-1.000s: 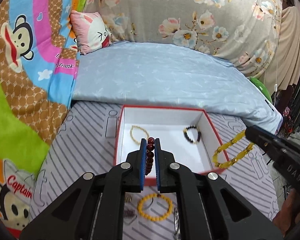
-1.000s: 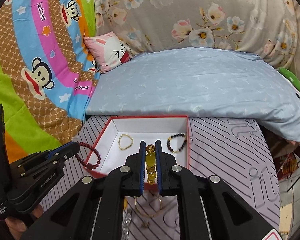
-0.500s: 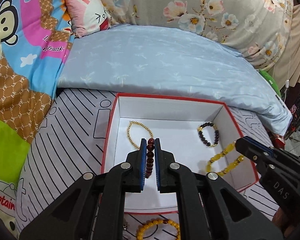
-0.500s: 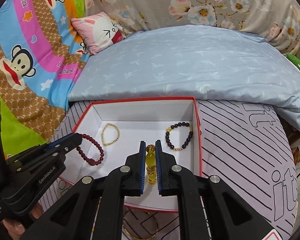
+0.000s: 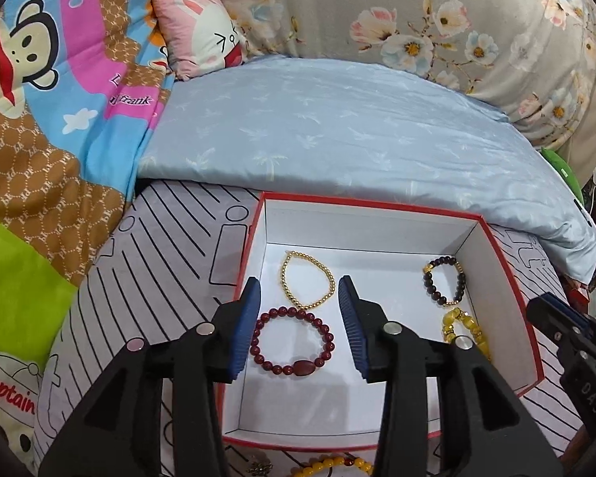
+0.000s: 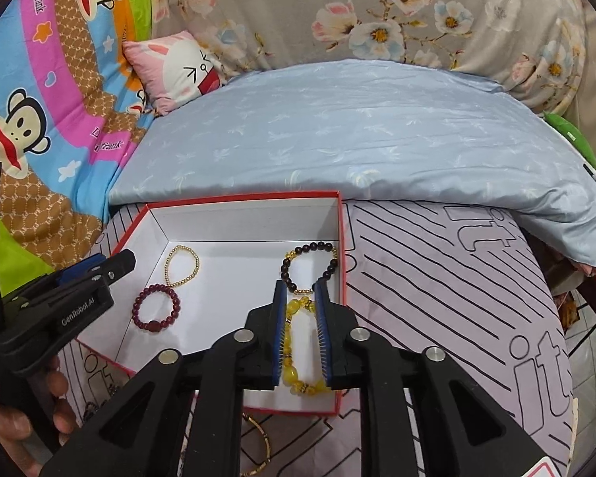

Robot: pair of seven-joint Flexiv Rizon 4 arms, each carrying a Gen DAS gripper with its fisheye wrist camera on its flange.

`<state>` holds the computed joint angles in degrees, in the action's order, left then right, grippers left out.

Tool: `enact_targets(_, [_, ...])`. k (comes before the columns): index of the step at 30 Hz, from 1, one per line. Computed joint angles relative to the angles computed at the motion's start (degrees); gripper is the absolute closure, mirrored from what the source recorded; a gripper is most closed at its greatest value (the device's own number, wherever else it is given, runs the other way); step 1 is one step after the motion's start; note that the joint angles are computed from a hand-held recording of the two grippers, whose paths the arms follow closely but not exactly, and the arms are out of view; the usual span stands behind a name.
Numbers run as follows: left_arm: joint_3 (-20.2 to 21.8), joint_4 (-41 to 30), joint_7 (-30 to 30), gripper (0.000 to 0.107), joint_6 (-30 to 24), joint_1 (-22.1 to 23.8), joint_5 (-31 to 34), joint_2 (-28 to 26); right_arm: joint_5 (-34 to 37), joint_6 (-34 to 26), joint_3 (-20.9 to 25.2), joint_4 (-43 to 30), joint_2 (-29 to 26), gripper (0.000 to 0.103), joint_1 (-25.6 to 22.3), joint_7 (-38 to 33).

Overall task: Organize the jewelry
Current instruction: 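Withdraw both tools and move toward the dark garnet bracelet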

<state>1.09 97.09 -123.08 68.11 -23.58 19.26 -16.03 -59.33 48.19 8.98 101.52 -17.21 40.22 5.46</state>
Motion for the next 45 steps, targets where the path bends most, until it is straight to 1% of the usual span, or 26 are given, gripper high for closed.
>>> enact_targets(1, [0.11,0.23,-0.27,0.068,-0.05,-0.07,0.08,0.33,-0.39,0.12,0.09,0.84,0.72,0.081,0.02,0.72])
enact_targets(4, [0.05,1.90,-0.72,0.068,0.18,0.11,0.10,1.97,-0.97,-1.44,0.96,2.78,2.55,0.081,0.30,2.11])
enact_targets(7, [0.61,3.42,-3.11,0.068,-0.87,-0.57,3.52,4.27,-0.75,-2.41,2.29,4.70,4.08,0.080,0.29,3.56])
enact_targets(9, [0.02,5.90,-3.99,0.068,-0.65,-0.04,3.94,6.35,-0.33,-3.03,3.27,6.04,5.03,0.080,0.44,4.67])
enact_targets(11, [-0.45,8.35,-5.74,0.060,-0.20,0.46,4.92,8.33,0.28,-3.55,4.15,7.01,5.70,0.079,0.58,5.14])
enact_targets(12, [-0.50,9.38,-7.80,0.052,-0.61,0.43,6.63,9.49,0.68,-3.62,4.64,7.56,5.99,0.079,0.72,5.50])
enact_targets(14, [-1.31,12.07,-9.67,0.051,0.03,1.25,7.89,11.56,1.51,-3.65,5.37,8.12,6.14,0.079,1.04,5.72])
enact_targets(16, [-2.49,14.34,-9.74,0.051,-0.07,2.32,7.67,13.23,2.29,-4.01,6.09,8.69,6.30,0.079,1.66,6.08])
enact_targets(18, [-3.61,16.20,-10.90,0.051,-0.96,3.08,8.85,14.95,2.85,-4.06,6.67,9.30,6.42,0.079,2.29,6.59])
enact_targets(24, [-6.52,22.50,-10.36,0.051,-0.75,5.46,8.79,19.27,4.43,-3.73,8.00,11.39,6.87,0.079,4.01,8.84])
enact_targets(26, [-7.06,24.44,-9.28,0.051,-0.58,6.00,7.63,20.15,4.99,-3.66,8.35,11.94,6.89,0.079,4.51,9.47])
enact_targets(27, [-7.39,25.31,-9.22,0.051,-0.82,6.27,7.34,20.60,5.26,-3.55,8.54,12.24,6.87,0.078,4.79,9.98])
enact_targets(29, [-7.80,27.19,-9.26,0.051,-0.38,6.79,6.86,21.47,5.31,-3.13,8.71,12.89,6.96,0.067,5.18,10.91])
enact_targets(30, [-8.11,27.97,-9.54,0.051,-0.46,7.09,7.04,21.94,5.11,-3.09,8.83,13.18,6.92,0.065,5.50,11.50])
enact_targets(32, [-8.99,28.82,-10.41,0.050,-1.15,7.66,7.68,22.69,5.45,-3.82,9.07,13.20,6.71,0.062,6.07,11.50])
enact_targets(37, [-9.93,29.53,-11.68,0.049,-2.02,8.83,8.23,23.14,6.02,-3.40,9.17,13.57,6.35,0.062,6.81,11.77])
enact_targets(41, [-9.79,28.89,-11.00,0.049,-1.58,9.46,7.70,22.04,6.11,-3.17,9.07,13.93,6.63,0.061,6.87,11.91])
enact_targets(45, [-8.97,28.09,-8.81,0.049,0.36,9.34,5.69,19.88,5.98,-2.60,8.93,14.08,6.78,0.061,6.58,12.21])
